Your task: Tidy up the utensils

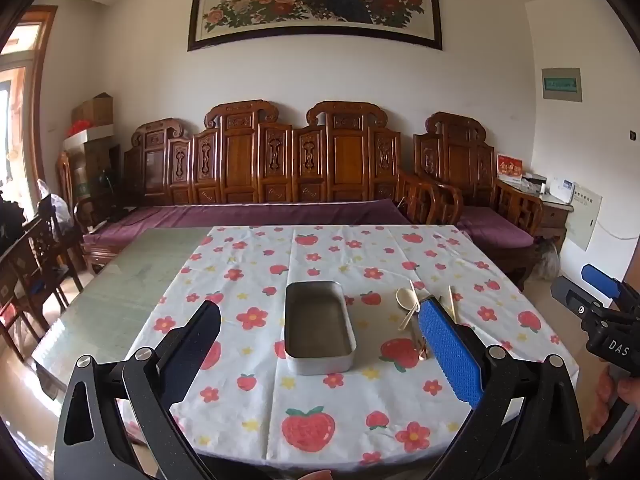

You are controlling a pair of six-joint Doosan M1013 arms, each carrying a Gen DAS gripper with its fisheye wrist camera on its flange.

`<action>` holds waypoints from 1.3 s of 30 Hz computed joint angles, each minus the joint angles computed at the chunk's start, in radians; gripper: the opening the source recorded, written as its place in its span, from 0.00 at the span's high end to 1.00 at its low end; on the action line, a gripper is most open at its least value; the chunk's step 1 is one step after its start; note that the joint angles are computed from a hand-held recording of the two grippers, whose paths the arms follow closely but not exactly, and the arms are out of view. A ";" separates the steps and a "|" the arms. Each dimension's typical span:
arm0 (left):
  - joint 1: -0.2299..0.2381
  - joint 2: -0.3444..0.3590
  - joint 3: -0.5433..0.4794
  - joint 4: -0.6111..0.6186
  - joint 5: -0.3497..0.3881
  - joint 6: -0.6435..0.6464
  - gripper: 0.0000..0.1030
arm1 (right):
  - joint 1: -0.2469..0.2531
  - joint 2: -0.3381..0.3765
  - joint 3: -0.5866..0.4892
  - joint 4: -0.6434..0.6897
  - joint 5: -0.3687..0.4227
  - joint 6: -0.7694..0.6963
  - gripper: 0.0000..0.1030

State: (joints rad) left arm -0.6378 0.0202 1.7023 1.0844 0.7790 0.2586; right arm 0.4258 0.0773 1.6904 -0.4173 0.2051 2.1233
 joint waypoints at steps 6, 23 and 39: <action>0.002 0.000 0.000 -0.005 -0.006 -0.001 0.06 | 0.001 -0.001 0.001 -0.024 0.001 0.022 0.03; -0.002 -0.003 -0.008 0.000 -0.001 -0.002 0.06 | 0.001 -0.005 0.003 -0.027 -0.002 0.023 0.03; -0.002 -0.008 -0.019 -0.008 0.004 0.011 0.06 | 0.001 -0.005 0.003 -0.028 -0.003 0.023 0.03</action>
State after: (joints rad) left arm -0.6400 0.0119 1.6835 1.0767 0.7826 0.2692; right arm 0.4267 0.0719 1.6937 -0.4454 0.2018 2.1464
